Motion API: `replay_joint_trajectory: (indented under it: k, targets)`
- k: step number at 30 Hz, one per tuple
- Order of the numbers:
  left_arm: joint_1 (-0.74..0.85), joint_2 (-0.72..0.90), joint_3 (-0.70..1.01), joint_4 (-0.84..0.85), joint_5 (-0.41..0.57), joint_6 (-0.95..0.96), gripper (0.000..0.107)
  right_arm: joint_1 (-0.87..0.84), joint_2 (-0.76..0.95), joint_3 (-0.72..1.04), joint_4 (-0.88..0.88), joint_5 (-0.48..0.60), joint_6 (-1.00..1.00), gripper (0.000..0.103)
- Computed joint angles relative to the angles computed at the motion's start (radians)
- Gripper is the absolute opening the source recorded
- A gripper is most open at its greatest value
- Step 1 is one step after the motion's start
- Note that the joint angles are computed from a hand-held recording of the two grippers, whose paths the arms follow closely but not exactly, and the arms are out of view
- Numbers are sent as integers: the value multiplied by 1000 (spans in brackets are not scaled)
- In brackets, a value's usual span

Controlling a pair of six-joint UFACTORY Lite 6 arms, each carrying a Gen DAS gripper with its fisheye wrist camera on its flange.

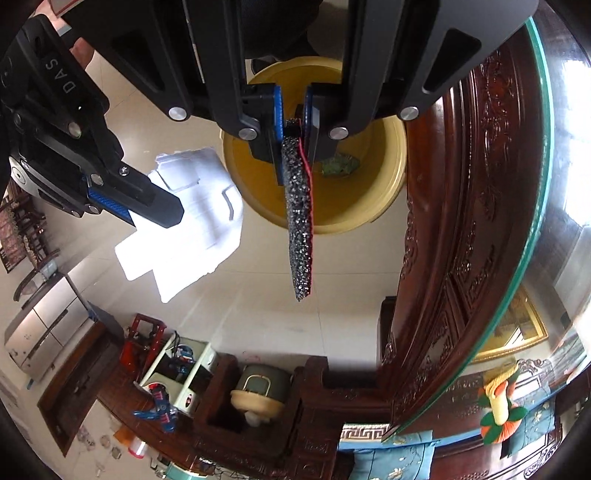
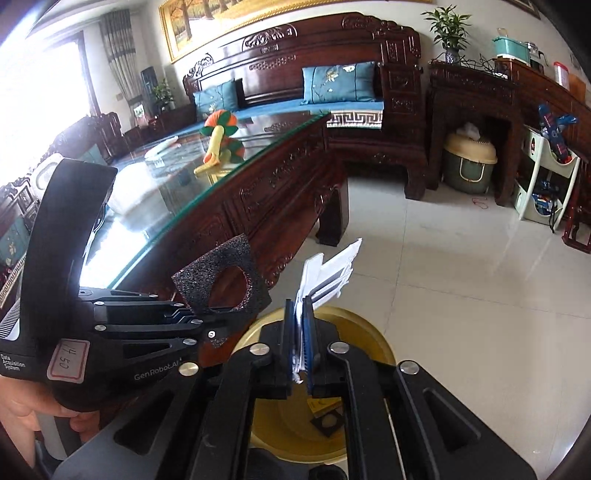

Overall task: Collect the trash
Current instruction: 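Carry the foam square with the left tool while the right tool carries the white packaging, then open both tools over the bucket and move them back to the table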

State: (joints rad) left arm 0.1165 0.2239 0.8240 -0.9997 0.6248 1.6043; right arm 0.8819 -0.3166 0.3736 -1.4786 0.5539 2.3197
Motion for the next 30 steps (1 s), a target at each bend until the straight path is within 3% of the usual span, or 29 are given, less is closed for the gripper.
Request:
replay_joint_trajectory:
  k: [3, 5, 7, 16, 19, 21, 30]
  targets:
    - [-12, 28, 20, 5, -17, -14, 8, -4, 25, 9, -5, 5, 7, 8]
    - [-16, 42, 28, 7, -23, -19, 8, 0, 21, 4, -9, 12, 18, 15]
    - [-20, 57, 41, 17, -26, -30, 8, 11, 27, 10, 13, 36, 7, 29]
    - [-57, 108, 69, 16, -18, -42, 9, 67, -53, -19, 125, 142, -56, 52]
    - [-61, 123, 79, 19, 8, -43, 17, 90, -102, -36, 172, 190, -80, 55]
    - [-64, 123, 78, 14, 13, -34, 41, 117, -121, -35, 210, 243, -98, 56]
    - [43, -3, 12, -36, 25, 62, 45, 215, -136, 0, 199, 318, -59, 58]
